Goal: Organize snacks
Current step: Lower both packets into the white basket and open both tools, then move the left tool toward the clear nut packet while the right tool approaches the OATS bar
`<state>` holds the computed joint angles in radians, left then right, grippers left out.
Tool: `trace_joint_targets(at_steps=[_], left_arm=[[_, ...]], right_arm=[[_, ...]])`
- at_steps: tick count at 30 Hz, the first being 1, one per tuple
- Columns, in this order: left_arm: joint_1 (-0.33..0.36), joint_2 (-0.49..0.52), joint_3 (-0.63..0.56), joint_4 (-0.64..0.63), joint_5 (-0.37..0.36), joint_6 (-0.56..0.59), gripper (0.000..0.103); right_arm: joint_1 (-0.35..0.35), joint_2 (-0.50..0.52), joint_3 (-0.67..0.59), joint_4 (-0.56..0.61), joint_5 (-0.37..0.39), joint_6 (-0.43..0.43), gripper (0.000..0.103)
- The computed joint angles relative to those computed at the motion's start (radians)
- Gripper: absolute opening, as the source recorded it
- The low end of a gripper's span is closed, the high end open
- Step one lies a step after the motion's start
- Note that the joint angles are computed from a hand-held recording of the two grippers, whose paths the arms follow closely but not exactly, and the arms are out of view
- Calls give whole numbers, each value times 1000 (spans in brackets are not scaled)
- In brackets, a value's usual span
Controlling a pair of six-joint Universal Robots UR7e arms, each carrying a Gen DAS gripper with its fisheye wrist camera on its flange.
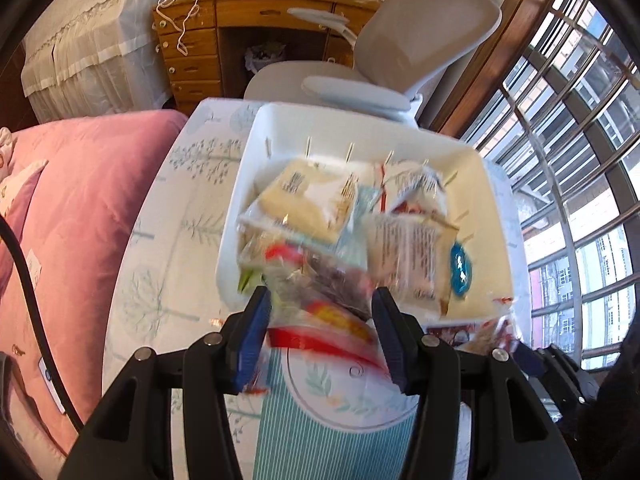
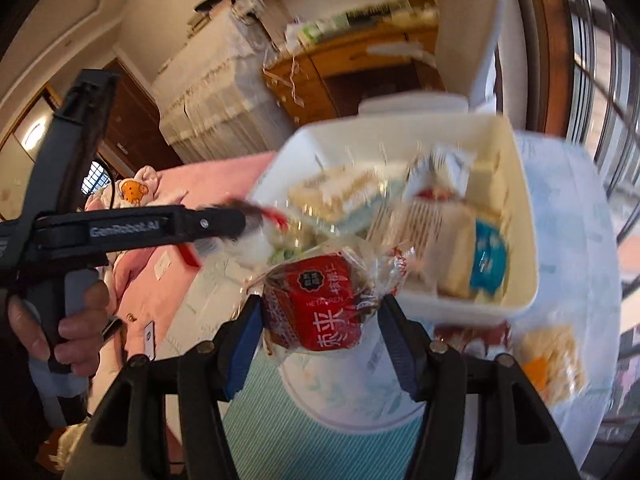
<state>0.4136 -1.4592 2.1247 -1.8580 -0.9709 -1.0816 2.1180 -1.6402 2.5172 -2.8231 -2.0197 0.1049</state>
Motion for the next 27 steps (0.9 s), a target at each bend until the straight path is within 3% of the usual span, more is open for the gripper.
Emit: trace_joint_targets(at_steps=[4,8,15,27], left_arm=[[17,42,-17,-71,32,52,47],[31,72,-28,-121,20,70,46],[38,83,-28,-132,-5,73,46],[9,-15,-8,-1,11,-24,46]], right_arm=[[1,21,-3,-122,-58,-85,59],[-25,62,-18,-182,-99,-79,63],[-76,28,-11,-89,-145,-28,67],[-55,-67,17,7,-193,44,68]])
